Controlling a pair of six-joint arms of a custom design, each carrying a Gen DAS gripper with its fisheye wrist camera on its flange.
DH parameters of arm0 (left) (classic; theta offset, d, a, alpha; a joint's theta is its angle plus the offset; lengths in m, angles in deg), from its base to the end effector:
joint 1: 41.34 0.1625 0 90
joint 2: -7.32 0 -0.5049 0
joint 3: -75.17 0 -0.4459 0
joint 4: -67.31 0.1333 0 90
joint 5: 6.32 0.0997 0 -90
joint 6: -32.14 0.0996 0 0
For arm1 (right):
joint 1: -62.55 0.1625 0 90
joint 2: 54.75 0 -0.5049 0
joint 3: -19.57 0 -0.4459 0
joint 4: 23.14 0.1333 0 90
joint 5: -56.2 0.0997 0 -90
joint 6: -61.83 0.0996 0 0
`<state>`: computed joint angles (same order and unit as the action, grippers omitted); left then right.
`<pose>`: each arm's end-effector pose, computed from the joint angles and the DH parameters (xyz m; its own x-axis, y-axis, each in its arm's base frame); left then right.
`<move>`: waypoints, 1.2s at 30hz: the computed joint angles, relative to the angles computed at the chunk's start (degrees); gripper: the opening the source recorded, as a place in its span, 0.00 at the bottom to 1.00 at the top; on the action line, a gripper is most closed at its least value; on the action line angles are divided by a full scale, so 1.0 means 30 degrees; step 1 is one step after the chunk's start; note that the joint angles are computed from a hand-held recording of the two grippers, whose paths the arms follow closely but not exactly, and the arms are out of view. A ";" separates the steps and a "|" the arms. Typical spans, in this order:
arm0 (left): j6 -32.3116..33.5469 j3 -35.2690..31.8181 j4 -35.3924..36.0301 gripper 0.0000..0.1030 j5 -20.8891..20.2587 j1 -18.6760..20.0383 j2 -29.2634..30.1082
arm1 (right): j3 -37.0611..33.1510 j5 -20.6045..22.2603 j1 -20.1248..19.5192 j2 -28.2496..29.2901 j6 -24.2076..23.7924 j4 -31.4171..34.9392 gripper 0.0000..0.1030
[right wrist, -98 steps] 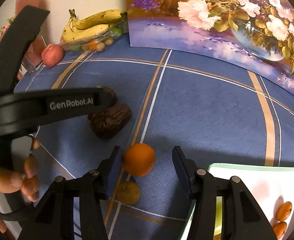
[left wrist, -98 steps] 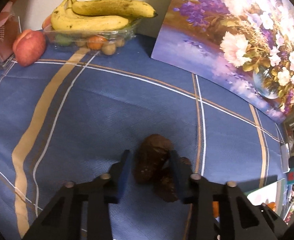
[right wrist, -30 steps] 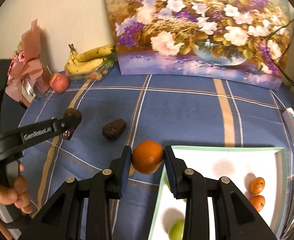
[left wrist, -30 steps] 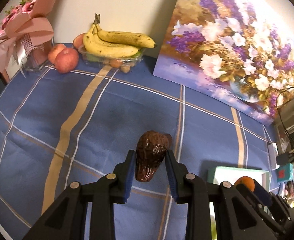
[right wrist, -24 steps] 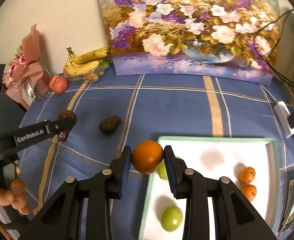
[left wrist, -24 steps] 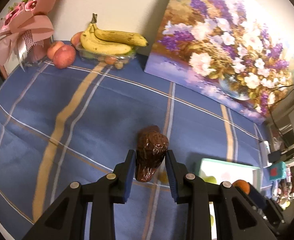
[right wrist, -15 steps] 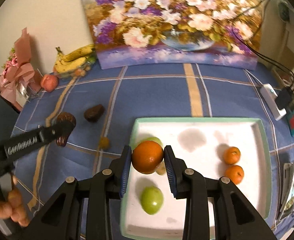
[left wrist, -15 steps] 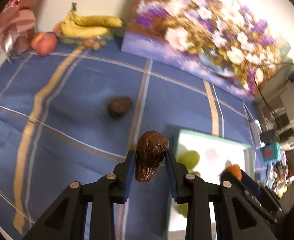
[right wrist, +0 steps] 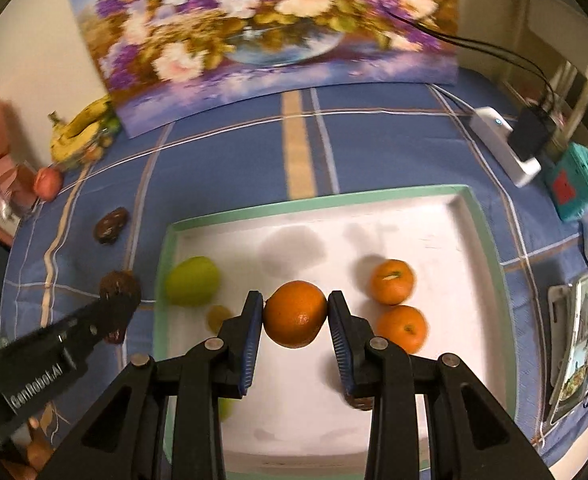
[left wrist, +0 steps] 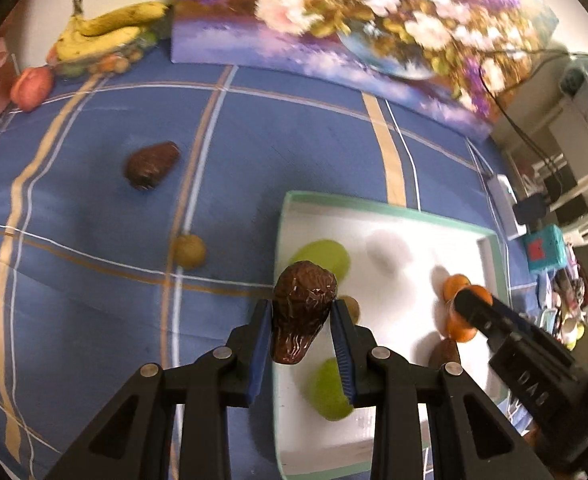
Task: Organize fruits
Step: 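Carry the orange with the right tool while the left tool carries the date over the tray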
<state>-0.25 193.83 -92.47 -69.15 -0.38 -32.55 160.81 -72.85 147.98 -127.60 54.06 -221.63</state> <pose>-0.3048 -0.5013 -0.0544 -0.8464 0.2601 -0.4647 0.3463 0.9317 -0.1093 0.0353 -0.4434 0.2354 -0.7432 0.3590 0.5646 -0.0399 0.8185 -0.5731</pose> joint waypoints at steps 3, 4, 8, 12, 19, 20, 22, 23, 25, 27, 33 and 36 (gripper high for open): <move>0.0021 -0.0132 0.0288 0.31 -0.0034 -0.0183 0.0287 | 0.0116 0.0057 -0.0388 -0.0440 0.0130 0.0146 0.34; 0.0014 -0.0172 0.0358 0.31 -0.0068 -0.0246 0.0377 | 0.0143 0.0139 -0.0491 -0.0567 0.0152 0.0213 0.34; -0.0073 -0.0235 0.0536 0.31 -0.0109 -0.0360 0.0530 | 0.0264 0.0368 -0.0739 -0.0883 0.0133 0.0349 0.34; -0.0200 -0.0356 0.0777 0.31 -0.0139 -0.0361 0.0729 | 0.0310 0.0464 -0.0844 -0.0953 0.0019 0.0448 0.34; -0.0372 -0.0474 0.1031 0.31 -0.0180 -0.0327 0.0967 | 0.0268 0.0478 -0.1015 -0.0823 0.0015 0.0604 0.34; -0.0394 -0.0534 0.1055 0.31 -0.0184 -0.0307 0.1029 | 0.0261 0.0478 -0.1049 -0.0808 0.0020 0.0629 0.34; -0.0414 -0.0583 0.1144 0.31 -0.0169 -0.0285 0.1071 | 0.0267 0.0503 -0.1116 -0.0816 0.0035 0.0687 0.34; -0.0417 -0.0592 0.1184 0.31 -0.0164 -0.0277 0.1065 | 0.0268 0.0520 -0.1146 -0.0814 0.0037 0.0703 0.34; -0.0472 -0.0621 0.1253 0.31 -0.0161 -0.0248 0.1090 | 0.0276 0.0543 -0.1188 -0.0799 0.0042 0.0707 0.34; -0.0510 -0.0650 0.1273 0.31 -0.0167 -0.0217 0.1158 | 0.0283 0.0552 -0.1220 -0.0757 0.0064 0.0714 0.34; -0.0814 -0.0722 0.1645 0.31 -0.0267 0.0006 0.1283 | 0.0220 0.0589 -0.1492 -0.0487 0.0206 0.1042 0.34; -0.0927 -0.0721 0.1766 0.31 -0.0254 0.0069 0.1311 | 0.0198 0.0551 -0.1672 -0.0355 0.0319 0.1218 0.34</move>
<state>-3.03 191.67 -87.17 -69.91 -0.18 -28.61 161.41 -71.20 142.96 -128.67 55.02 -217.97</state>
